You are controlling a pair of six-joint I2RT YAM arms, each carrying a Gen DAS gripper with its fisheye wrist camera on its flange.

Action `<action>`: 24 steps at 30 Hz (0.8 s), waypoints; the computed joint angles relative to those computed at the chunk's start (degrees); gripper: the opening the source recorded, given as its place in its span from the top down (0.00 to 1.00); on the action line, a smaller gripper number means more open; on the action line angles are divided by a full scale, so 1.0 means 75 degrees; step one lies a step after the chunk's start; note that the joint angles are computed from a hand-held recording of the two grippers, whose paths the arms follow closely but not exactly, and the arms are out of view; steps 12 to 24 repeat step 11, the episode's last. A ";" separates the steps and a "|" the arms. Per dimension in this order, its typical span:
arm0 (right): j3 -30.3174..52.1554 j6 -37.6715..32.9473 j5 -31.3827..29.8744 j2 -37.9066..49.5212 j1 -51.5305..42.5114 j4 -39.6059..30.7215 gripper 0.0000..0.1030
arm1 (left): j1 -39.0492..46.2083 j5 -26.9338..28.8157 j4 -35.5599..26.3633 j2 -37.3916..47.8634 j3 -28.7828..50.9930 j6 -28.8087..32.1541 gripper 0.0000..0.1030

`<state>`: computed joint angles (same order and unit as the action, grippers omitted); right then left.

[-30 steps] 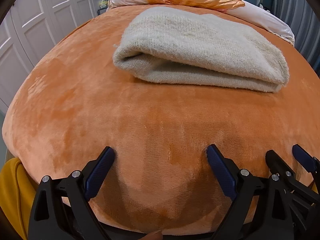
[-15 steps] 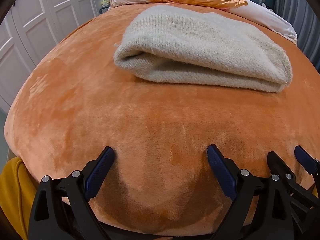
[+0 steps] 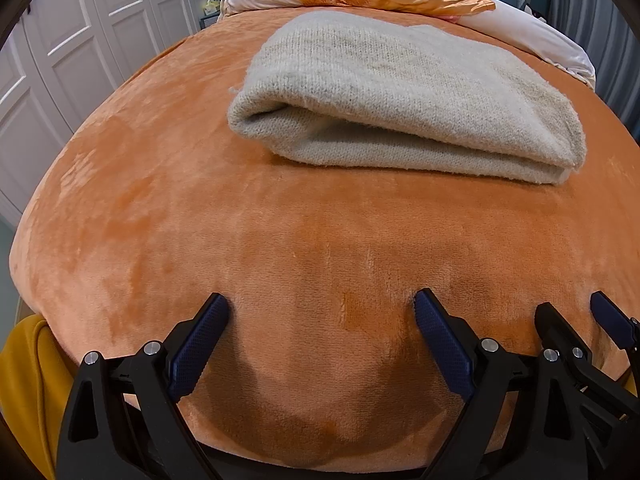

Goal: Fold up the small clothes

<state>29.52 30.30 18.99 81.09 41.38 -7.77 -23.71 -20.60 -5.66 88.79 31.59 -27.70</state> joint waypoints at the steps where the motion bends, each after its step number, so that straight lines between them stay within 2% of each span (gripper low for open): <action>1: 0.0000 0.0000 0.0000 0.0000 0.0000 0.0000 0.39 | -0.0010 -0.0006 -0.0007 0.0003 0.0004 -0.0010 0.11; 6: 0.0077 0.0020 -0.0027 -0.0018 -0.0023 -0.0152 0.39 | 0.0023 0.0067 -0.0236 -0.0066 0.0090 -0.0068 0.11; 11: 0.0624 0.0244 -0.0148 -0.0148 -0.0073 -0.1099 0.40 | -0.0014 -0.0030 -0.1230 -0.0229 0.0563 -0.0427 0.13; 24: 0.0624 0.0244 -0.0148 -0.0148 -0.0073 -0.1099 0.40 | -0.0014 -0.0030 -0.1230 -0.0229 0.0563 -0.0427 0.13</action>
